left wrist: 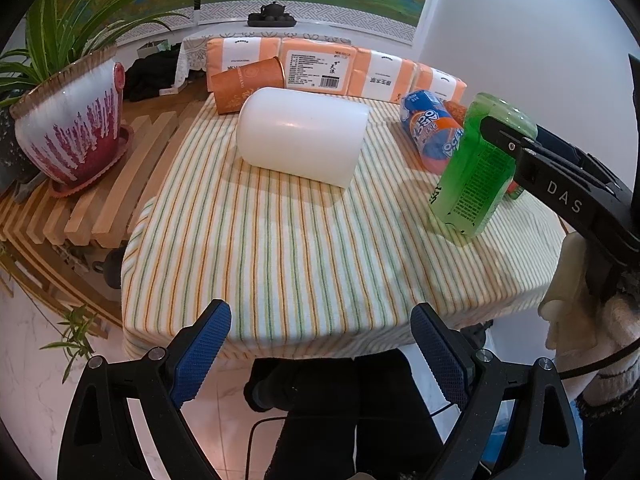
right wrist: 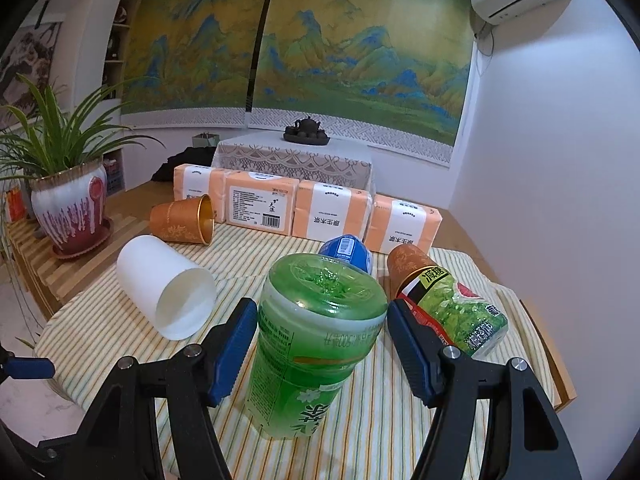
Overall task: Flip cup upside down
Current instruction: 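Open the right tool to release the upright green bottle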
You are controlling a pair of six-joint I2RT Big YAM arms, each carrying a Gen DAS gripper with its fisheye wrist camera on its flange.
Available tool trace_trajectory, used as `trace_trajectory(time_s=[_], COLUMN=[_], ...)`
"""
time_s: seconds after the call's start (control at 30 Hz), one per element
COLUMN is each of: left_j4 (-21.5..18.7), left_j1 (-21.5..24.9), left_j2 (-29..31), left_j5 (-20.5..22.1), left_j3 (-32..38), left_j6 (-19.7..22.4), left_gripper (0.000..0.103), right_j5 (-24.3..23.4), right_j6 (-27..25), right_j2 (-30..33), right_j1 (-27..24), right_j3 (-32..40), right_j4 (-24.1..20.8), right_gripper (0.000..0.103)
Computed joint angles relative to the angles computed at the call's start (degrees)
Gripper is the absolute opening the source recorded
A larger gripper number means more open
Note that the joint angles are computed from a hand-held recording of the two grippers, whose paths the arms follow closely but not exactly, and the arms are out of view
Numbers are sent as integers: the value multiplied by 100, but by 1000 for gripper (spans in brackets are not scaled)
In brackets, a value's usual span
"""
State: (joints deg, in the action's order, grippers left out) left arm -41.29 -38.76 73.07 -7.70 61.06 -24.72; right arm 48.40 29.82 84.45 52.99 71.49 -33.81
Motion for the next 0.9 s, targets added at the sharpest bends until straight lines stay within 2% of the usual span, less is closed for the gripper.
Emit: trace_trajectory(time_s=[0.5, 0.7, 0.9], left_j4=[5, 17, 24], left_j1=[2, 7, -4], left_j2=[-14, -29, -60], left_j5=[10, 8, -3], left_j3=[-3, 0, -17], left_j6=[-19, -4, 16], left_gripper=[93, 93, 93], right_j5=[-128, -199, -319], right_j6=[-254, -194, -159], right_j2=[-72, -177, -225], right_j1=[138, 147, 139], right_j3=[-147, -220, -242], right_j4=[347, 377, 354], right_gripper=[64, 74, 75])
